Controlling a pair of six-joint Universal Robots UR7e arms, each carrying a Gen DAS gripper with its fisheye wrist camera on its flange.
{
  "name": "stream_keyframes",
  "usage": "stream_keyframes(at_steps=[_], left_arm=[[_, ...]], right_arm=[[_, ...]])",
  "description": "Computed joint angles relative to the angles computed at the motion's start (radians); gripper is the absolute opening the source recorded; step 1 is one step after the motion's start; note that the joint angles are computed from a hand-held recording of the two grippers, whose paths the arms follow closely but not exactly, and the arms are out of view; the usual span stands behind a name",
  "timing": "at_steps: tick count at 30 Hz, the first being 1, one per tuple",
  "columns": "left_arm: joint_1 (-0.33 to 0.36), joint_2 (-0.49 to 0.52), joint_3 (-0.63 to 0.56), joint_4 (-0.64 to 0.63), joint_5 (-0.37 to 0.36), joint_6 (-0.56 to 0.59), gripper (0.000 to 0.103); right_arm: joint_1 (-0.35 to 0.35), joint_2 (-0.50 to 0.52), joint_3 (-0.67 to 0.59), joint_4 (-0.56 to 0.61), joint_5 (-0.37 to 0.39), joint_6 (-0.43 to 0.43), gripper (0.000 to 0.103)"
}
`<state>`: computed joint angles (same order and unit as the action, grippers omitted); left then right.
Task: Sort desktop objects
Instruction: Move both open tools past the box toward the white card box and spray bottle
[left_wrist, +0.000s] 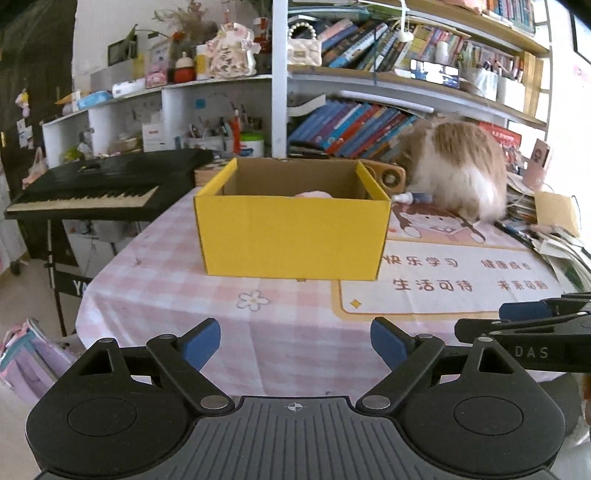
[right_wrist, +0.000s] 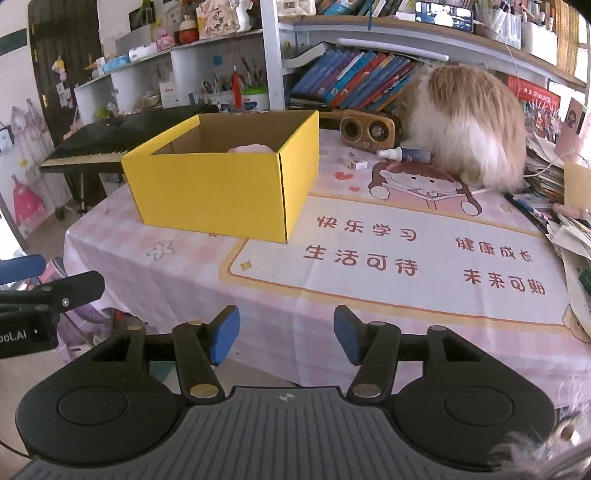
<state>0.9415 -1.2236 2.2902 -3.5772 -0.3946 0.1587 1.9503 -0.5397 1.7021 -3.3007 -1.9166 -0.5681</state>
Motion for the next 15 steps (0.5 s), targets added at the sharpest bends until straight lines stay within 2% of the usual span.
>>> stream_keyframes(at_steps=[15], left_arm=[[0.028, 0.012, -0.025, 0.108, -0.096, -0.046, 0.091]], right_arm=[[-0.015, -0.014, 0.015, -0.013, -0.081, 0.048, 0.063]])
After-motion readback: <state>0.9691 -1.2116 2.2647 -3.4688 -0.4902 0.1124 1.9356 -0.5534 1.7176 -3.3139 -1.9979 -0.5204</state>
